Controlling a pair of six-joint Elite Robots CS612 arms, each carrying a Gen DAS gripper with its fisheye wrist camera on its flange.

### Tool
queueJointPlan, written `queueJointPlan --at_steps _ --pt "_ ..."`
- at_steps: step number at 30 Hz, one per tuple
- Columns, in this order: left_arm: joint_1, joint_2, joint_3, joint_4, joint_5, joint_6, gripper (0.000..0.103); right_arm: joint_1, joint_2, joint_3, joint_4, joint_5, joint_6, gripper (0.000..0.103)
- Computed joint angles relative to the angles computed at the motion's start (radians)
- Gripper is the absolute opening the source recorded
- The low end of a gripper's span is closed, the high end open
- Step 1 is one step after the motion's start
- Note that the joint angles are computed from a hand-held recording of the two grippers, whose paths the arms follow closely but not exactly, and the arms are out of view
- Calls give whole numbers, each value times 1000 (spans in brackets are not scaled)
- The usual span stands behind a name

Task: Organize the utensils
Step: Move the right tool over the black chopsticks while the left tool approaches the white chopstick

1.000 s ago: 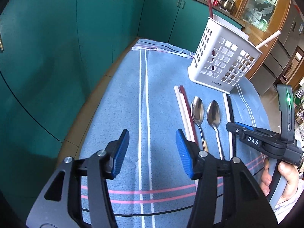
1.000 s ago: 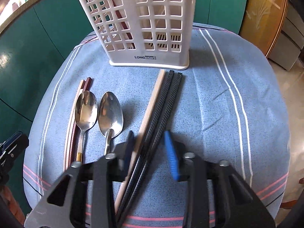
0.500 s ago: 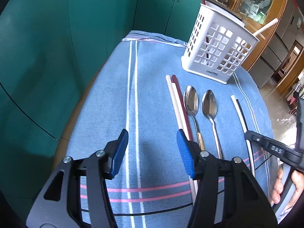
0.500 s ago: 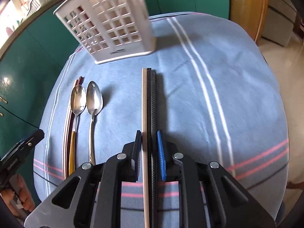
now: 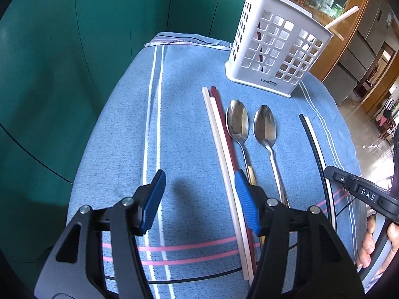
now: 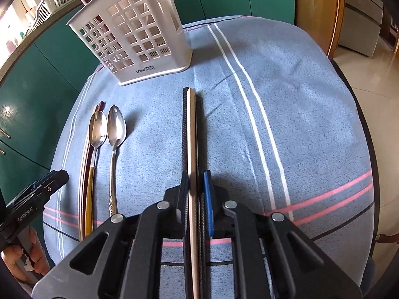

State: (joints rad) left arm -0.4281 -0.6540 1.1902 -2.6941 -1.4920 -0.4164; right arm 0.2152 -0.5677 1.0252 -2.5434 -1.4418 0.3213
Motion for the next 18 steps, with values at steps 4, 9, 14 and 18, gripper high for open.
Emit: queueJointPlan --at_steps 4,9,14,18 --pt "-3 2 -4 5 -6 13 59 1 1 -3 1 -5 -4 20" --pt "-3 3 -4 12 -8 10 60 3 2 -5 10 1 -12 20" --pt "3 3 -6 15 -22 3 60 3 1 -4 9 3 -6 21" --pt "19 4 -4 1 -43 -35 60 1 -3 4 5 5 -1 22"
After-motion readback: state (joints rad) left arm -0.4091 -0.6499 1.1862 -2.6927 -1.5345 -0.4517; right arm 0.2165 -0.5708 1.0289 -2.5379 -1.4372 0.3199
